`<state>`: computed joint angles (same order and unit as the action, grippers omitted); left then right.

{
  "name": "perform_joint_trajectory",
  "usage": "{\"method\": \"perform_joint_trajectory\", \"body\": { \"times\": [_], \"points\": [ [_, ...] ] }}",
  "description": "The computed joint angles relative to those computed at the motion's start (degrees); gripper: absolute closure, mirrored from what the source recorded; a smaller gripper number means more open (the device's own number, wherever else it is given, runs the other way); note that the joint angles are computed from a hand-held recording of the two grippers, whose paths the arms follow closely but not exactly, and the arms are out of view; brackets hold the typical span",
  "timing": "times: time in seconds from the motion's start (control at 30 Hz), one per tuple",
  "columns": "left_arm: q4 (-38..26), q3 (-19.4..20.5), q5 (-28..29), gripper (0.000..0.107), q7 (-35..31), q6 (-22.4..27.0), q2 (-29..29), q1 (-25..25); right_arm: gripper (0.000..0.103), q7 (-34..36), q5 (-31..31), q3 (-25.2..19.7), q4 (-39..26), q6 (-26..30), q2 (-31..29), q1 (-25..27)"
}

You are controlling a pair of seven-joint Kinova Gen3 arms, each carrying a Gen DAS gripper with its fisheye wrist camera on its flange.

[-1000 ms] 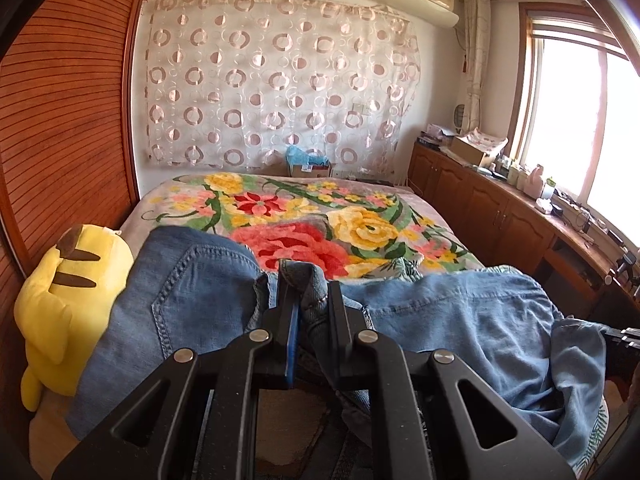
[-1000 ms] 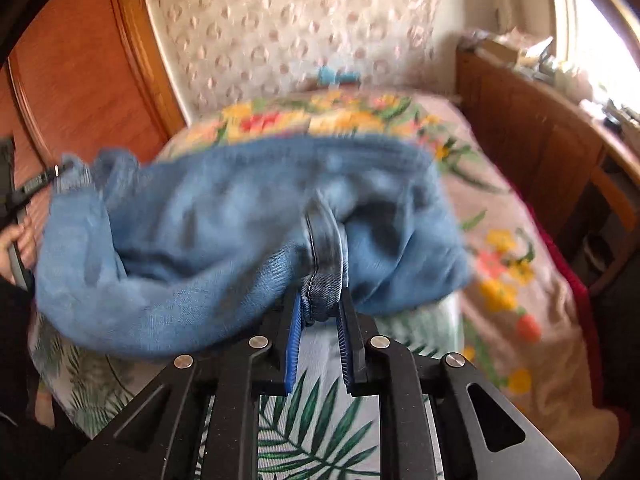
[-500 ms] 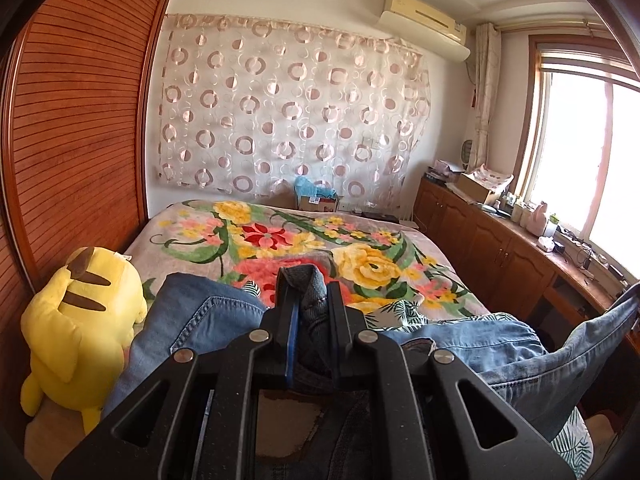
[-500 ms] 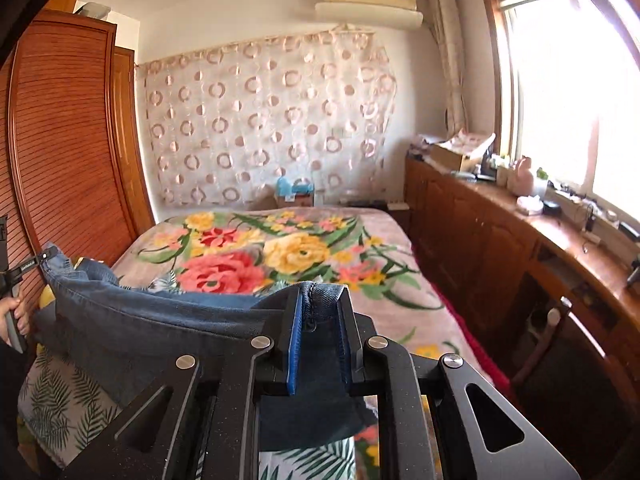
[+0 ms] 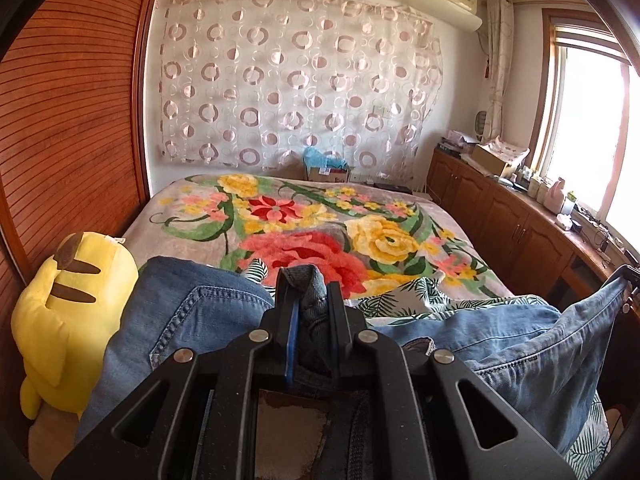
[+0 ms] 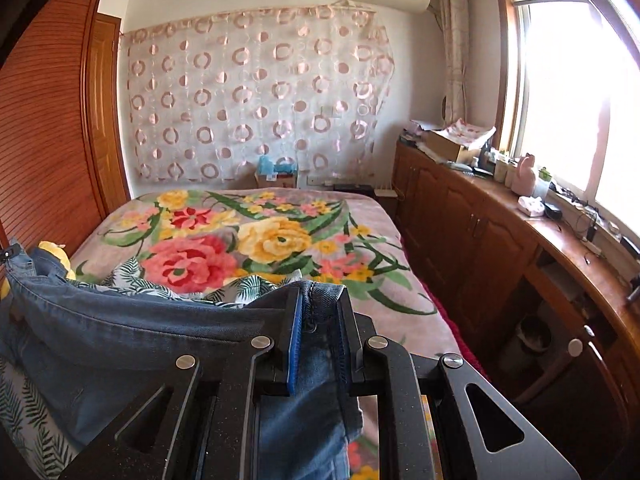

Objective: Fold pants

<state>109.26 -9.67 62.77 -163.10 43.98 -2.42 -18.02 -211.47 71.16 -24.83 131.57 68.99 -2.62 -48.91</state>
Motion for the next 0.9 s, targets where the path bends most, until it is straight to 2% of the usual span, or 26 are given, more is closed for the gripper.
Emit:
{"method": "perform_joint_trajectory", "body": {
  "times": [0.27, 0.5, 0.67, 0.73, 0.77, 0.9],
  "points": [
    [-2.12, 2.81, -3.54, 0.093, 3.78, -3.45, 3.54, 1.46, 0.088, 8.94, -0.12, 4.53, -4.42, -6.71, 0.89, 5.39],
    [-3.82, 4.51, -5.18, 0.092, 5.05, -3.85, 5.53, 0.93, 0.088, 14.92, -1.77, 6.37, -7.31, -10.47, 1.57, 9.14],
    [-4.56, 4.67, -6.14, 0.077, 6.48, -2.17, 6.18, -0.29, 0.088, 17.11, -2.39, 7.29, -8.76, -12.2, 2.72, 10.65],
    [-3.75, 4.3, -4.73, 0.058, 5.12, -1.7, 5.54, -1.17, 0.088, 17.89, -2.77, 7.62, -9.34, -12.38, 3.32, 10.92],
    [-3.85, 4.02, -4.47, 0.056, 4.75, -0.67, 5.5, -1.55, 0.088, 18.53, -3.17, 7.85, -9.59, -12.6, 3.47, 11.09],
    [-3.49, 3.28, -4.82, 0.028, 4.12, 0.89, 4.33, -2.2, 0.088, 20.16, -4.44, 8.58, -10.36, -13.04, 3.83, 11.63]
  ]
}}
